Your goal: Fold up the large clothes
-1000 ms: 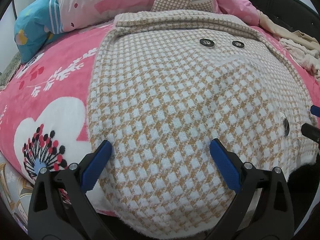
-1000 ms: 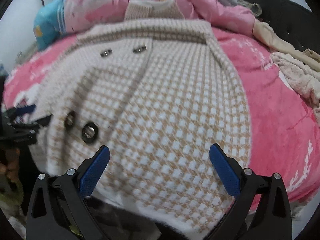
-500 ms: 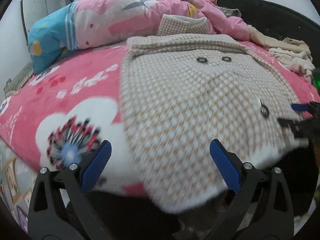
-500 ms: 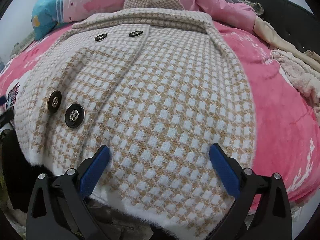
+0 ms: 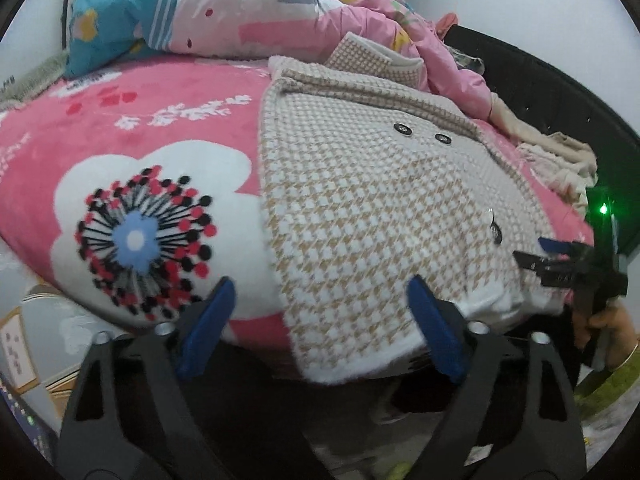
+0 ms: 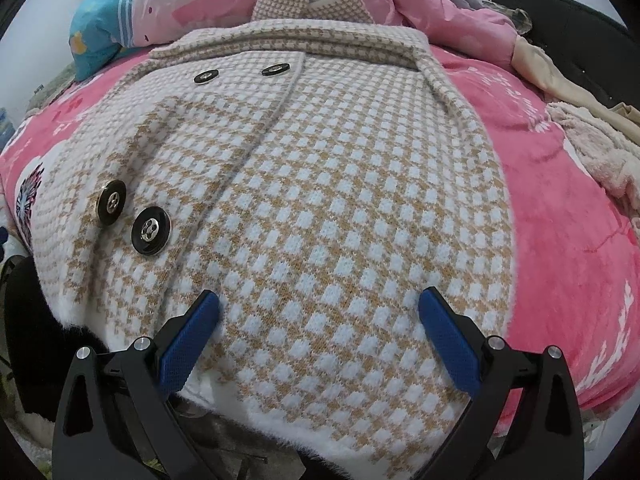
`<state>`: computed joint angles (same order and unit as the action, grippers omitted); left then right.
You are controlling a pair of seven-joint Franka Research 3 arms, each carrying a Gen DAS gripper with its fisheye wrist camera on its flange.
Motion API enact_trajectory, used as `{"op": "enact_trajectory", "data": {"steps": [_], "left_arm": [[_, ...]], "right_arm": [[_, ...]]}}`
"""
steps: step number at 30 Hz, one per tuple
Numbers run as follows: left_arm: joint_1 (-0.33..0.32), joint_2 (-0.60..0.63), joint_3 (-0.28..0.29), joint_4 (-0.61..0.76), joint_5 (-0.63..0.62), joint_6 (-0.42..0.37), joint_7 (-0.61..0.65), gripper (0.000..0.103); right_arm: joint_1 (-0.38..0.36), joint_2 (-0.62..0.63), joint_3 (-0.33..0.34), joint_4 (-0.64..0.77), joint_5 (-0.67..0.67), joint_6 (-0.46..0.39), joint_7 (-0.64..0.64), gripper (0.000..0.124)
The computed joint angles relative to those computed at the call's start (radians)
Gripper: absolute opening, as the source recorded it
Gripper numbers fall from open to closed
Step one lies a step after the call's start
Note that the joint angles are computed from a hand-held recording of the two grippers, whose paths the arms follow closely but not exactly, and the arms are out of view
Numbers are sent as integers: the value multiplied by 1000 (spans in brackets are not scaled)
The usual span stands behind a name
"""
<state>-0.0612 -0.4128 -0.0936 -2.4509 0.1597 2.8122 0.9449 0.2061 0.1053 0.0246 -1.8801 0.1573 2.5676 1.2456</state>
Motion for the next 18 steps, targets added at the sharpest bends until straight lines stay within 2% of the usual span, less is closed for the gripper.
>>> {"op": "enact_trajectory", "data": {"steps": [3, 6, 8, 10, 13, 18], "left_arm": [[-18, 47, 28, 28, -36, 15, 29, 70], [-51, 100, 79, 61, -126, 30, 87, 64], [-82, 130, 119, 78, -224, 32, 148, 55], [-121, 157, 161, 90, -367, 30, 220, 53], [-120, 158, 155, 87, -459, 33, 280, 52], [-153, 146, 160, 78, -647, -53, 395, 52]], "right_arm": [[0, 1, 1, 0, 4, 4, -6, 97], [-1, 3, 2, 0, 15, 10, -17, 97], [-2, 2, 2, -4, 20, 16, -23, 97], [-2, 1, 3, -7, 26, 21, -30, 97], [-2, 0, 2, -9, 30, 24, -36, 97], [-2, -1, 3, -13, 34, 29, -41, 97]]}}
